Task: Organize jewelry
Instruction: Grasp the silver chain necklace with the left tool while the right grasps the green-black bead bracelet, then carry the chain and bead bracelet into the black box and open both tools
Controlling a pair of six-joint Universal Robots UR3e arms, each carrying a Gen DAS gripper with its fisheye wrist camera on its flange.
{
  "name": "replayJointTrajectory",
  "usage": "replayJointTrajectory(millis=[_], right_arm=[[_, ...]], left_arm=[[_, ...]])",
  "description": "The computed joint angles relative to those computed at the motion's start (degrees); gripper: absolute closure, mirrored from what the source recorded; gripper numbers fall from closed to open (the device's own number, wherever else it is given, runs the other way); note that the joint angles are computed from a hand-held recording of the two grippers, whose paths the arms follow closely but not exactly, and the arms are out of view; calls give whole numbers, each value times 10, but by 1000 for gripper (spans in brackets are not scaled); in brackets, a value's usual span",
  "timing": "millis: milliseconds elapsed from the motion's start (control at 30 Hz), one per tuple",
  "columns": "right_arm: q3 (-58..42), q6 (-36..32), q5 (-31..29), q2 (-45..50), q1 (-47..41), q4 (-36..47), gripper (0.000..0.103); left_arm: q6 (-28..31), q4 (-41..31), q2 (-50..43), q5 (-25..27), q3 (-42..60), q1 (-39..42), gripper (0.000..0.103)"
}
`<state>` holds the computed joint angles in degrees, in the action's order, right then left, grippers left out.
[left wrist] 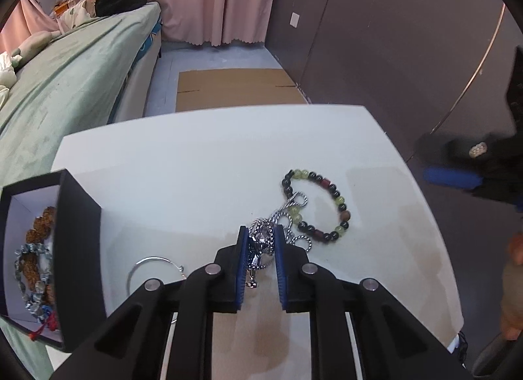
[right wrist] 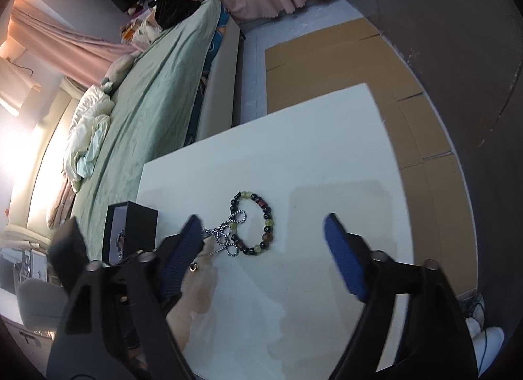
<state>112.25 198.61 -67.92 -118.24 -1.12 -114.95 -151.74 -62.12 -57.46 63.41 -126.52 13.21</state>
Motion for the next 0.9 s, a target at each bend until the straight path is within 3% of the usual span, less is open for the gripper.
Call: replayJointTrajectory(millis=[67,233,467,567,700,800,900], right_arm=[[-1,1,-1,17,11,-13,45],[-8,8,-17,75,47,-44,61],[-36,30,-74,157,105,-74,70],[-62,39,-121,196,138,-78,72],[-128,47,-242,266,216,-59,77],[-172,47,-315,305,263,-33,89],[-163,44,-303,300,259,-43,95]], left_arm=[[17,-41,21,-21,17,26,90],[59,-143,58,-69,71,90,90],[121,-267,84,-118,153,163,90],[153,-323,94,-136,187,200,90],[212,-414,105,-162,236,260,90],[267,-491,114,-179,276,311,90],[350,-603,111,-198,337,383,90]])
